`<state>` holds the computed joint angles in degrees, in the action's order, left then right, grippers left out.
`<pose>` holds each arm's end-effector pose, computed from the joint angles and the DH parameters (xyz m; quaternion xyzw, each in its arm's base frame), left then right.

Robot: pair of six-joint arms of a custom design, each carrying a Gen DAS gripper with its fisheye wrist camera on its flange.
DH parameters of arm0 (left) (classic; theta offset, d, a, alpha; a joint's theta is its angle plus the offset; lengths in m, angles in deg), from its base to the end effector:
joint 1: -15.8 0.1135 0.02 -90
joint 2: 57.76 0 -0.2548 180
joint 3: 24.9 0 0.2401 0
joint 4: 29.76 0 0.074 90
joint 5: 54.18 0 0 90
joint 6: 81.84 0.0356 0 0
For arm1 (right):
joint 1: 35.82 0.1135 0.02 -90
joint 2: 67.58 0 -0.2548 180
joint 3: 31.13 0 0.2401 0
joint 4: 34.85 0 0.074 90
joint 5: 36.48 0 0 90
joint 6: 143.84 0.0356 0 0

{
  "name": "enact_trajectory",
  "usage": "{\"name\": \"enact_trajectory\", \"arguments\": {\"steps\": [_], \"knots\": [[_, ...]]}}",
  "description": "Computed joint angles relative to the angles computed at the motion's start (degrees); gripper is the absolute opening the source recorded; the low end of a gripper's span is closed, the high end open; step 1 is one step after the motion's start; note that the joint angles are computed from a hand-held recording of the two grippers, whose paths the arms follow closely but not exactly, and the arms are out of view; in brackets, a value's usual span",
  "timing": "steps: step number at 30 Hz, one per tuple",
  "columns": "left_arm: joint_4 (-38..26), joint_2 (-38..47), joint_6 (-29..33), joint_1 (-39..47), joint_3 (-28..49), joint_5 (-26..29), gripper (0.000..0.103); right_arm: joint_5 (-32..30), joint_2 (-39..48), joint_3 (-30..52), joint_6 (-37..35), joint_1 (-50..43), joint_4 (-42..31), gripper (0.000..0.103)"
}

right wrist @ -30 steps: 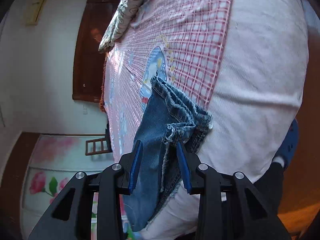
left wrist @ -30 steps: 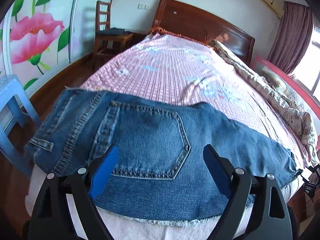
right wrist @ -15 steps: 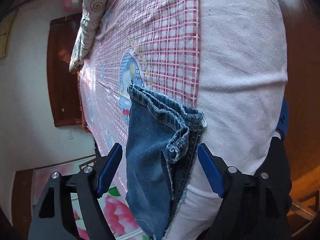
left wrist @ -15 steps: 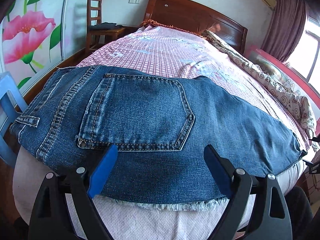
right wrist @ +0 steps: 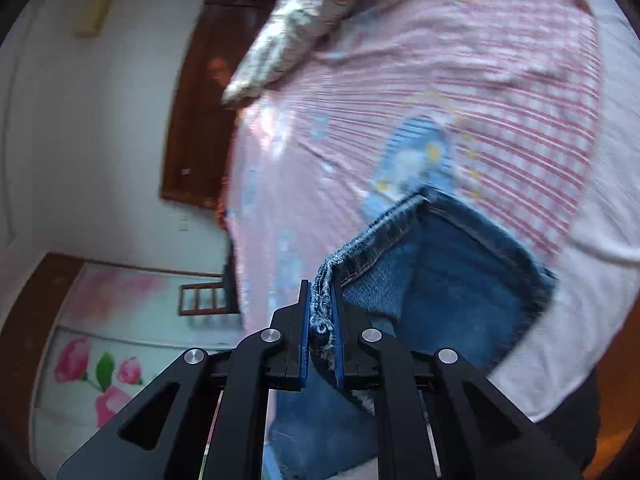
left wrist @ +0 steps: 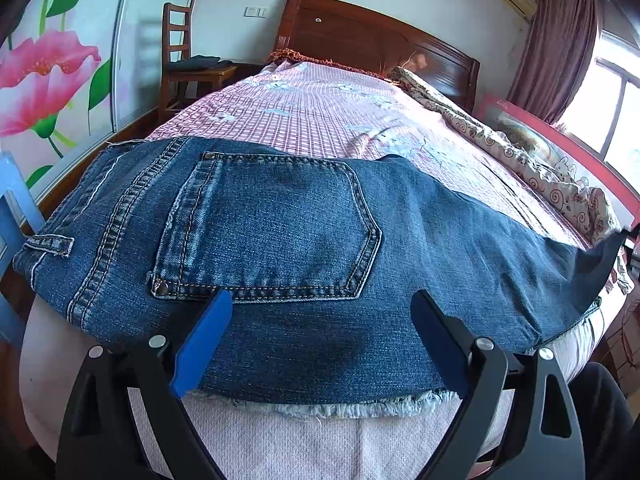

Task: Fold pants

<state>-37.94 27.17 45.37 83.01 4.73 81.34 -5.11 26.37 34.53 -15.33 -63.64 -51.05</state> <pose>0.0925 0.1546 0.0814 -0.1466 0.8899 -0.0636 0.4272 0.2928 -0.1201 0.1891 0.2813 0.7767 0.4810 0.2937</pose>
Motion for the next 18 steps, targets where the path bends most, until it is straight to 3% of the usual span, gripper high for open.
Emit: {"name": "enact_trajectory", "arguments": {"steps": [2,4,8,11,14,16,18], "knots": [[-0.2,-0.1,-0.2,0.0,0.0,0.1,0.09,-3.2,-3.9,0.4,1.2,1.1,6.4,0.008],[-0.1,-0.3,-0.7,0.1,-0.1,0.2,0.09,-3.8,-3.3,0.9,-1.9,-0.5,4.7,0.008],[1.8,-1.4,-1.4,-1.3,-1.3,-1.5,0.091,4.9,11.1,3.4,-18.1,-6.8,-8.2,0.008],[0.8,-1.9,-1.3,-1.6,-1.1,-1.8,0.091,8.0,19.9,2.0,-20.0,-10.9,-5.4,0.006],[0.9,-2.1,-1.7,-1.9,-1.2,-2.1,0.091,6.2,20.8,0.6,-18.4,-13.1,-0.5,0.004],[2.3,-2.5,-2.4,-2.5,-1.9,-2.9,0.092,7.3,20.1,2.4,-21.9,-13.0,-4.4,0.004],[3.2,-2.8,-3.2,-3.1,-2.3,-3.4,0.093,12.4,17.7,3.2,-24.7,-12.8,-8.6,0.004]]}}
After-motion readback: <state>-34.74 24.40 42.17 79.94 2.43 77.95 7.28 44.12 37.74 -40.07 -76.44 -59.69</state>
